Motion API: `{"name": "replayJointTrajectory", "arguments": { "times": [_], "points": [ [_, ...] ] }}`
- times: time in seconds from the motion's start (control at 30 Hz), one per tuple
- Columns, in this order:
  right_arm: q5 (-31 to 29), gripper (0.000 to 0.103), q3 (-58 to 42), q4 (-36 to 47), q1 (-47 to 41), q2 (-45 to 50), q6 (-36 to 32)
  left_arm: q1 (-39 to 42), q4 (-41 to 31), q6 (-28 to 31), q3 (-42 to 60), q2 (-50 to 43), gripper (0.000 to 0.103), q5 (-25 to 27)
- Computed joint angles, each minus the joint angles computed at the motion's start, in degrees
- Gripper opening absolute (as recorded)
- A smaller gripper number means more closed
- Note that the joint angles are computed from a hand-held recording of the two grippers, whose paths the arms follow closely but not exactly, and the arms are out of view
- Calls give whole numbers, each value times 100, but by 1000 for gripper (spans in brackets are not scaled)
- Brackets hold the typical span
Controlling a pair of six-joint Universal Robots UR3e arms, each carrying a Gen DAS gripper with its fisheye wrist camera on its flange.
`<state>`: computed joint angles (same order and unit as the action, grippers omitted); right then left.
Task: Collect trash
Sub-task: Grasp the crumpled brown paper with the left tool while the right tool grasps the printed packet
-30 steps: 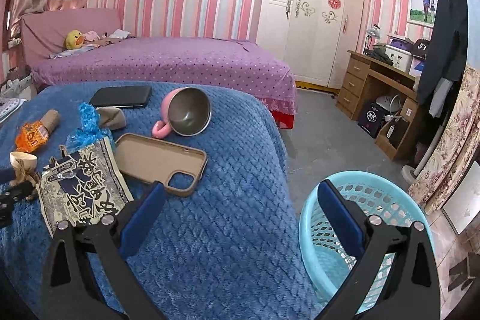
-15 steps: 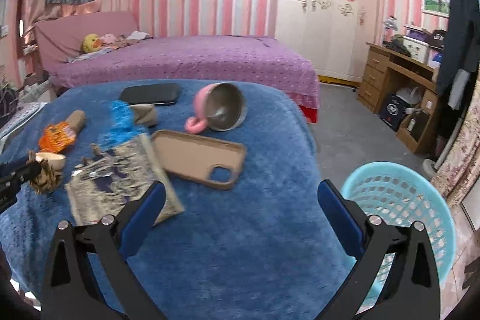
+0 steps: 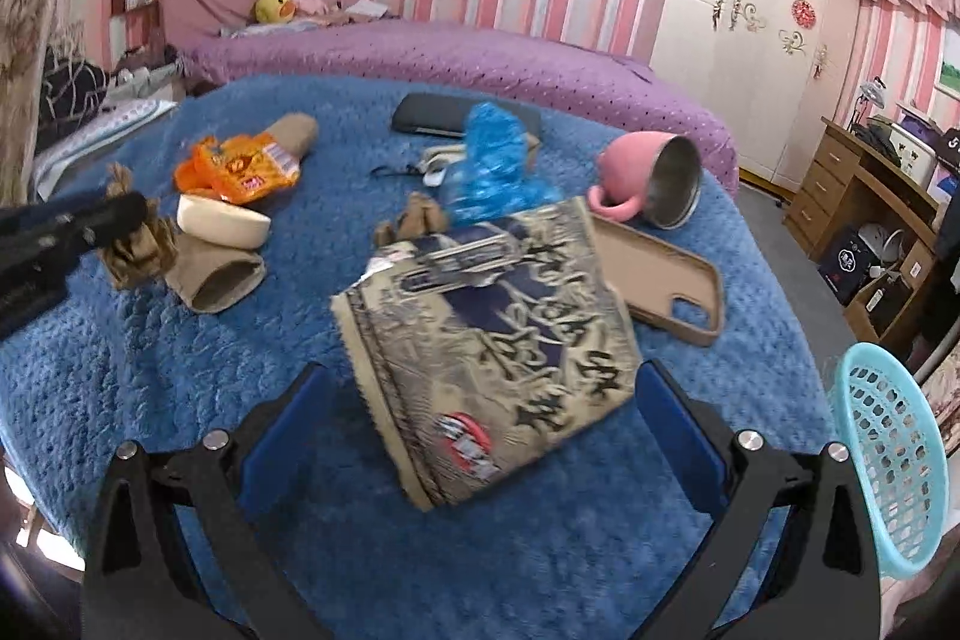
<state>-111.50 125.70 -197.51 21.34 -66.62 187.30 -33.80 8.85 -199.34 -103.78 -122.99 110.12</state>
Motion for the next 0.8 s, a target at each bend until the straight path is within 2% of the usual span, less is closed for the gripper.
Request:
{"name": "replayJointTrajectory", "arguments": {
  "times": [0.13, 0.3, 0.33, 0.43, 0.67, 0.73, 0.8],
  "points": [
    [-215, 99, -494, 536, 97, 295, 130, 20, 70, -17, 27, -59, 34, -47],
    [-252, 93, -108, 192, -31, -19, 99, -58, 59, -2, 130, -125, 34, -66],
    [-205, 88, 32, 122, -105, -138, 78, -74, 75, -2, 140, -132, 34, -67],
    [246, 73, 595, -83, -554, -641, 29, -133, 90, 6, 167, -147, 34, -19],
    [869, 52, 1602, -516, -1525, -1587, -316, -262, 11, -80, 384, -221, 34, 11],
    [1368, 42, 1842, -460, -2005, -1815, -490, -327, -74, -89, 532, -301, 34, 40],
    [1926, 38, 2028, -452, -2465, -1996, -677, -401, -190, -84, 701, -379, 34, 90]
  ]
}}
